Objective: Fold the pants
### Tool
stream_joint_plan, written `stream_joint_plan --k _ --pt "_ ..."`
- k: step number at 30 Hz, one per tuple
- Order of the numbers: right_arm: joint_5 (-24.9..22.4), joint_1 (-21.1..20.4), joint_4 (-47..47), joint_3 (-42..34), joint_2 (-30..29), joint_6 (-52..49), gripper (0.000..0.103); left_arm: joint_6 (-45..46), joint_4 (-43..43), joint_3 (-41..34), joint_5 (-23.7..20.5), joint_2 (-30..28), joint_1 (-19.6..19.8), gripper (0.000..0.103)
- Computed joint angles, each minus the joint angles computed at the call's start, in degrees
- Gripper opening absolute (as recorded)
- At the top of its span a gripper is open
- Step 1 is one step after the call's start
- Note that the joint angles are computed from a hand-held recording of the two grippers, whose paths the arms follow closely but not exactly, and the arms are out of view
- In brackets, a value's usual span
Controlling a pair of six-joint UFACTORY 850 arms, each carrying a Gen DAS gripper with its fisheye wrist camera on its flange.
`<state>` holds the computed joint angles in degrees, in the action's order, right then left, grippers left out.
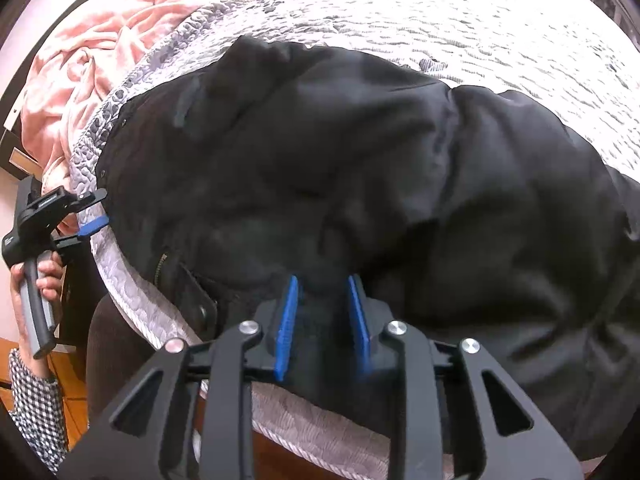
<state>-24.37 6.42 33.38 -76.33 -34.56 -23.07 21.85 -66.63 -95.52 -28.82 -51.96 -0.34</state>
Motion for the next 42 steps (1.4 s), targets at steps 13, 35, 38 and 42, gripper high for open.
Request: stream_joint_plan --k 13,35,38,42 --pt "0.1 0.3 -1.7 -0.6 -1.1 0.6 0.030 6.4 -8.7 0.0 0.8 -1.1 0.4 0.004" --pt "3.1 -3.0 0.4 4.9 5.0 -2.1 0.032 -21.2 34.7 13.1 25.8 13.6 -11.0 0.055" --pt "4.6 -4.7 -1.1 7.1 7.3 -0.1 0.032 -3.8 22.4 10.1 23.8 12.6 -14.2 0.058" --pt "5.8 -6.7 -0.2 9.0 8.6 0.4 0.031 7.5 15.2 0.1 14.1 5.4 -18.1 0.058"
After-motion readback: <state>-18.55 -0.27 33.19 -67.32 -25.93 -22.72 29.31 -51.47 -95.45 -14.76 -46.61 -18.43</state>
